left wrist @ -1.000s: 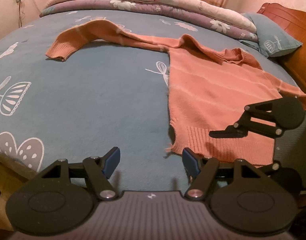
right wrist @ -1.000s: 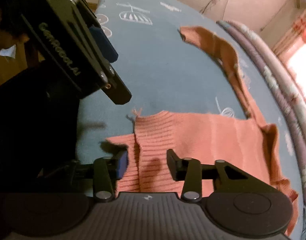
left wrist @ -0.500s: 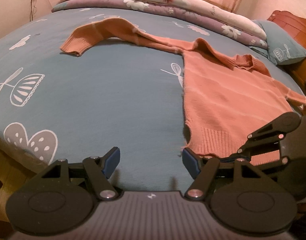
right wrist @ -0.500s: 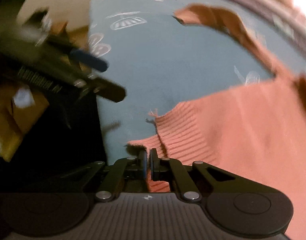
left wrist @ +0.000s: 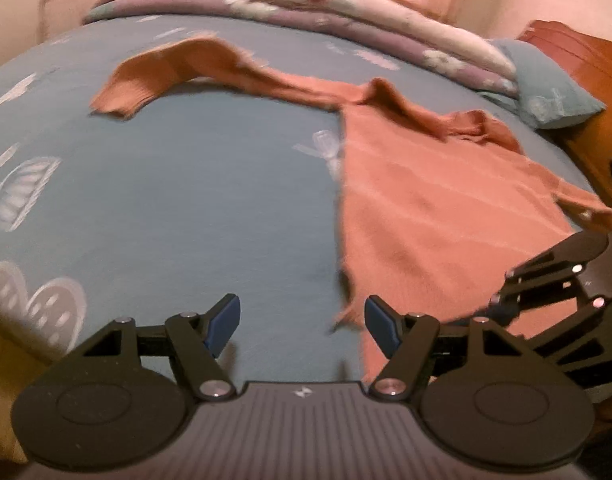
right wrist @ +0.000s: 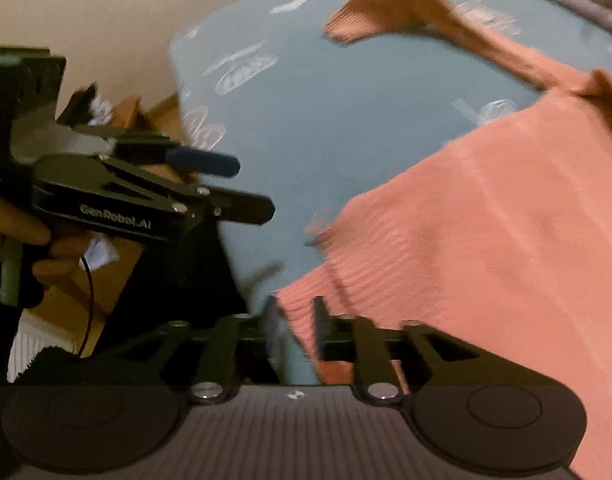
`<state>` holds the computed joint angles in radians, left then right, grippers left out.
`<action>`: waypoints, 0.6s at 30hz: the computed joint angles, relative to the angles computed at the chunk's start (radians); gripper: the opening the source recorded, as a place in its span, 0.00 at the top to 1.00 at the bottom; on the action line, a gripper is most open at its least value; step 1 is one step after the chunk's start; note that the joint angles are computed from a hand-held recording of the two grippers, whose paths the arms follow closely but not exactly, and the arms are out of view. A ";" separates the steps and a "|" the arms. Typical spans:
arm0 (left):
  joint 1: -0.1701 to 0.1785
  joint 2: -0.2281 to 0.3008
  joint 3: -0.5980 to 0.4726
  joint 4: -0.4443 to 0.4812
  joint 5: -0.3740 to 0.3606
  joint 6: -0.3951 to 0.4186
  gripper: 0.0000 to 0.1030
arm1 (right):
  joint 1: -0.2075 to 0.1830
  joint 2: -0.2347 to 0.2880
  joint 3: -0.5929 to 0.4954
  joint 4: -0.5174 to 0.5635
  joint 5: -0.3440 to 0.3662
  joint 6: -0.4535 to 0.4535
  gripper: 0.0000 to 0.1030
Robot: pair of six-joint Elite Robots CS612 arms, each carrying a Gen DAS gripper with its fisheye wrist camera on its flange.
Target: Fold clothes
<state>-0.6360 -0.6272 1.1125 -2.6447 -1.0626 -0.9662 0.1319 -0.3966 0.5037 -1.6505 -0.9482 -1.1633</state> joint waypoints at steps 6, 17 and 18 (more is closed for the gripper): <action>0.037 0.120 -0.190 -0.126 -0.140 0.213 0.33 | -0.038 -0.036 0.104 -0.290 -0.060 0.239 0.44; 0.061 0.172 -0.256 -0.035 -0.280 0.174 0.32 | -0.097 0.015 0.069 -0.409 -0.131 0.585 0.31; 0.056 0.153 -0.219 -0.050 -0.281 0.162 0.32 | -0.099 0.018 0.069 -0.409 -0.126 0.587 0.30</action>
